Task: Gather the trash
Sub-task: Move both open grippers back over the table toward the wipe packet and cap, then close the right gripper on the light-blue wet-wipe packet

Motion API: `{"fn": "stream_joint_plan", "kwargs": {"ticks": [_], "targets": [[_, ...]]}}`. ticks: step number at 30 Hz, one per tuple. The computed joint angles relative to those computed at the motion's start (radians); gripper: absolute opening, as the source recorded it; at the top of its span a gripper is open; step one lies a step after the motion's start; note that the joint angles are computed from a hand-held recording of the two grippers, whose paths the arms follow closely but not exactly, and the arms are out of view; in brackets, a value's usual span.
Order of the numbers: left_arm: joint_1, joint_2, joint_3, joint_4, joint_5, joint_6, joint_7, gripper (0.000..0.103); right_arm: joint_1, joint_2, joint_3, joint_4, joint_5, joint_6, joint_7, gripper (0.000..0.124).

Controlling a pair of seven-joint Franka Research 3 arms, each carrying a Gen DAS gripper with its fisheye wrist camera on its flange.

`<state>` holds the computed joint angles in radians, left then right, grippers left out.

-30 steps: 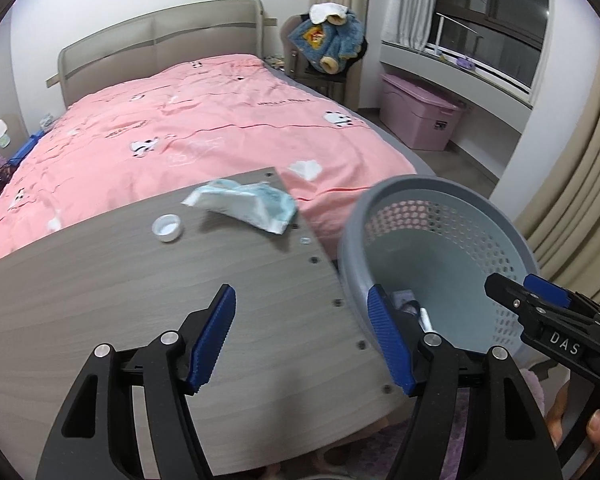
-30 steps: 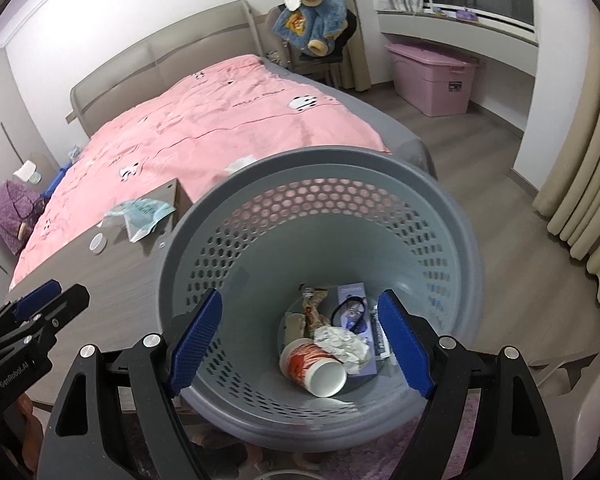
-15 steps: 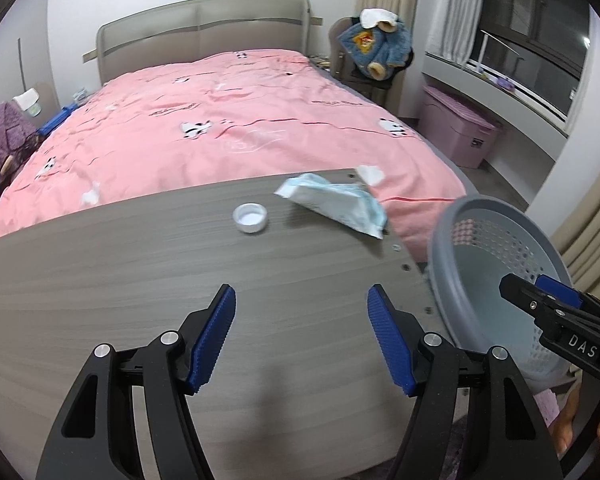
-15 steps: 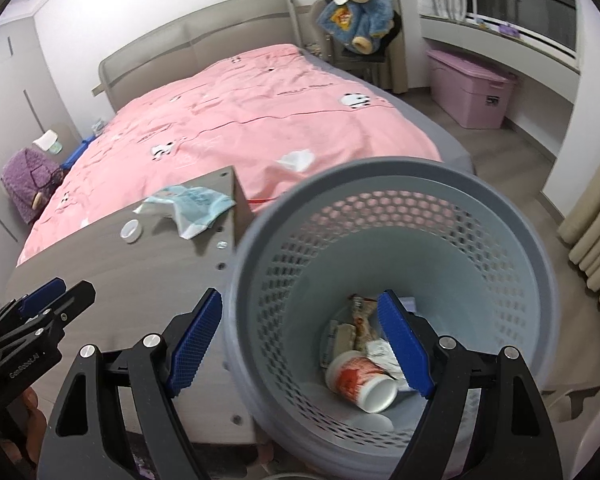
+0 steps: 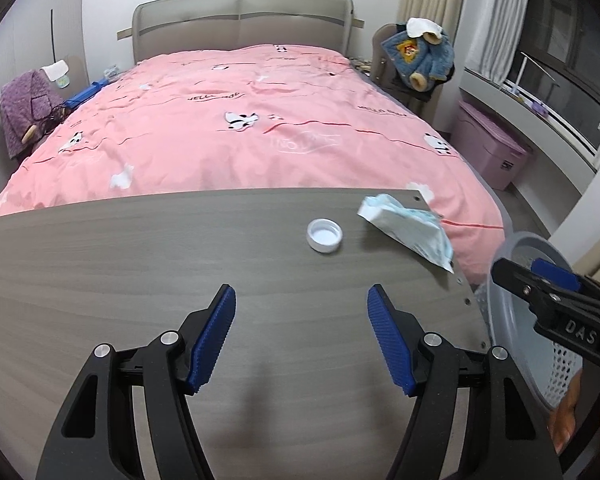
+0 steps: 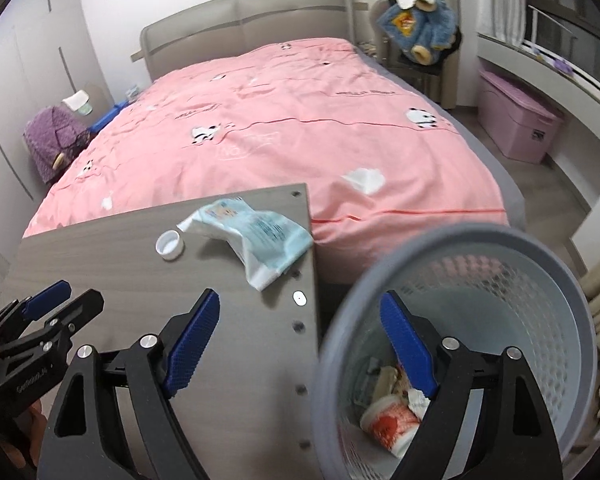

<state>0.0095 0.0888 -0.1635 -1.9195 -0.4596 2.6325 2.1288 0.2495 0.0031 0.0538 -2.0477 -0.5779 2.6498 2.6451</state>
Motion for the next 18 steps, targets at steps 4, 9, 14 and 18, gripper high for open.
{"fn": "stream_joint_plan", "kwargs": {"ticks": [4, 9, 14, 18], "targets": [[0.005, 0.027, 0.002, 0.03, 0.022, -0.006, -0.029, 0.066, 0.01, 0.08, -0.008, 0.092, 0.063, -0.026, -0.13, 0.083], [0.016, 0.042, -0.004, 0.044, 0.039, -0.013, -0.049, 0.066, 0.037, 0.169, -0.033, 0.197, 0.154, -0.069, -0.292, 0.086], [0.025, 0.054, -0.01, 0.057, 0.045, -0.023, -0.059, 0.066, 0.062, 0.235, -0.061, 0.281, 0.208, -0.121, -0.394, 0.087], [0.029, 0.057, -0.013, 0.06, 0.046, -0.024, -0.064, 0.066, 0.074, 0.285, -0.075, 0.352, 0.241, -0.168, -0.463, 0.087]]}}
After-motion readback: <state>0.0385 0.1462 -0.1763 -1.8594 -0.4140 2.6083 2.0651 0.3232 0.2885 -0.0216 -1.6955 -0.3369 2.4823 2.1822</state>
